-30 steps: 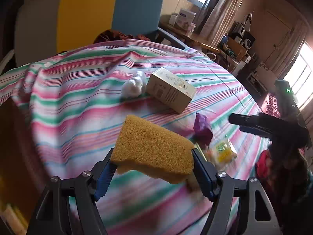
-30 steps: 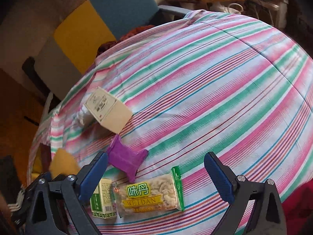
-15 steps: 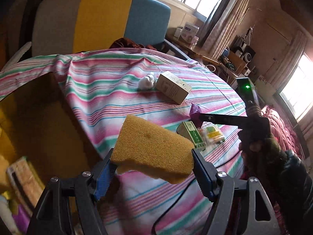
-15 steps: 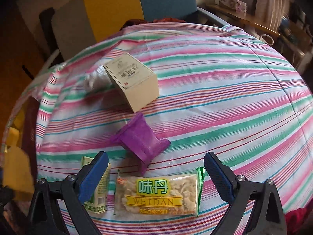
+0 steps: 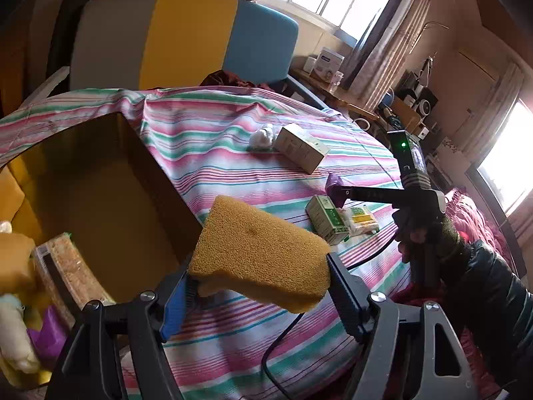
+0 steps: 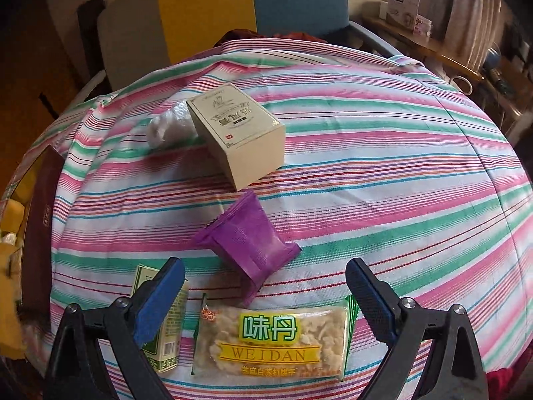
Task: Organize objects
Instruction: 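Carry the block sponge toward the tray with the left gripper while the right gripper grasps the purple packet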
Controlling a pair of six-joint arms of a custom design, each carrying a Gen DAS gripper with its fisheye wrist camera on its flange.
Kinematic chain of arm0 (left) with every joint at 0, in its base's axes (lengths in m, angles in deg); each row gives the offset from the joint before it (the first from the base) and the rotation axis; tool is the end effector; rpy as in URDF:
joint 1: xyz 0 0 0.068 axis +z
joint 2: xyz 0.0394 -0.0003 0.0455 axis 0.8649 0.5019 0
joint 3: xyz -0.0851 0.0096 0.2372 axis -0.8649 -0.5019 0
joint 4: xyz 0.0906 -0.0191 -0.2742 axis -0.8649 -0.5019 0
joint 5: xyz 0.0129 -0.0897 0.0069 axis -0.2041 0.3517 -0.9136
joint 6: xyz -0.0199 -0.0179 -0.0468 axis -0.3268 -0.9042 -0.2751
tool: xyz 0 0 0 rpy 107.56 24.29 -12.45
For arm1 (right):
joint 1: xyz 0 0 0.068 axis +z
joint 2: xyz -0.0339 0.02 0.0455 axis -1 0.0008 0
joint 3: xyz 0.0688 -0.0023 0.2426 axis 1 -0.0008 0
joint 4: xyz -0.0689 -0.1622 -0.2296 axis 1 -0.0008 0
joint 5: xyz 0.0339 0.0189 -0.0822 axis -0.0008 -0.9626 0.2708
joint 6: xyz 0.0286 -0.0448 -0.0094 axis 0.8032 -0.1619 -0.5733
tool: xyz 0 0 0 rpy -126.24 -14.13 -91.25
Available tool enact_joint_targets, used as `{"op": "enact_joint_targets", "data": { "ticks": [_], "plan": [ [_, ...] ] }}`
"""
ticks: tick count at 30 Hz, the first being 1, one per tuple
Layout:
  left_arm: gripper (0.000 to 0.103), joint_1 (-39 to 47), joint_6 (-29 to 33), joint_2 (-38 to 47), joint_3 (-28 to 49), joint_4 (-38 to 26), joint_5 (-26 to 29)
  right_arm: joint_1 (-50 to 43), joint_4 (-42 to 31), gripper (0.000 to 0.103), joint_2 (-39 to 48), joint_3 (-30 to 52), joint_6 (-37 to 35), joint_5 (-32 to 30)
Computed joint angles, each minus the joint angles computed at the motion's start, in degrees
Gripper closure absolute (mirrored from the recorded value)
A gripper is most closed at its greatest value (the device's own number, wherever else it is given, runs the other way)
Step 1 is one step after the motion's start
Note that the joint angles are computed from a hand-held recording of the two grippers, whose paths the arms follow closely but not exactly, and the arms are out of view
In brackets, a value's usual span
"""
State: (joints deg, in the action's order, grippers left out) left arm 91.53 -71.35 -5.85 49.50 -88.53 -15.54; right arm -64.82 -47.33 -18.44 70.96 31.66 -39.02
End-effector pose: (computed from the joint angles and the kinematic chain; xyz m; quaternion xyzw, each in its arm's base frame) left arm 0.2332 0.1217 0.1518 -0.0853 0.9217 -0.1452 0.3495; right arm 0.2003 0.0841 0.0810 0.1001 0.9612 0.0044 0.2571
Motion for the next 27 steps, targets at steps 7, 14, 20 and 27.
{"op": "enact_joint_targets", "data": {
  "ticks": [7, 14, 20, 27],
  "plan": [
    [0.028, 0.3, 0.4, -1.1, -0.9, -0.6, 0.0, -0.1, 0.7, 0.009, 0.5, 0.3, -1.0, -0.1],
    [0.028, 0.2, 0.7, -1.7, -1.4, -1.3, 0.4, -0.9, 2.9, 0.019, 3.0, 1.1, -2.6, -1.7],
    [0.028, 0.3, 0.7, -1.9, -1.3, -1.6, 0.5, -1.4, 4.0, 0.021, 5.5, 2.1, -3.8, -2.2],
    [0.027, 0.5, 0.8, -2.0, -1.2, -2.0, 0.7, -2.7, 5.4, 0.021, 7.2, 2.8, -7.2, -3.8]
  ]
}}
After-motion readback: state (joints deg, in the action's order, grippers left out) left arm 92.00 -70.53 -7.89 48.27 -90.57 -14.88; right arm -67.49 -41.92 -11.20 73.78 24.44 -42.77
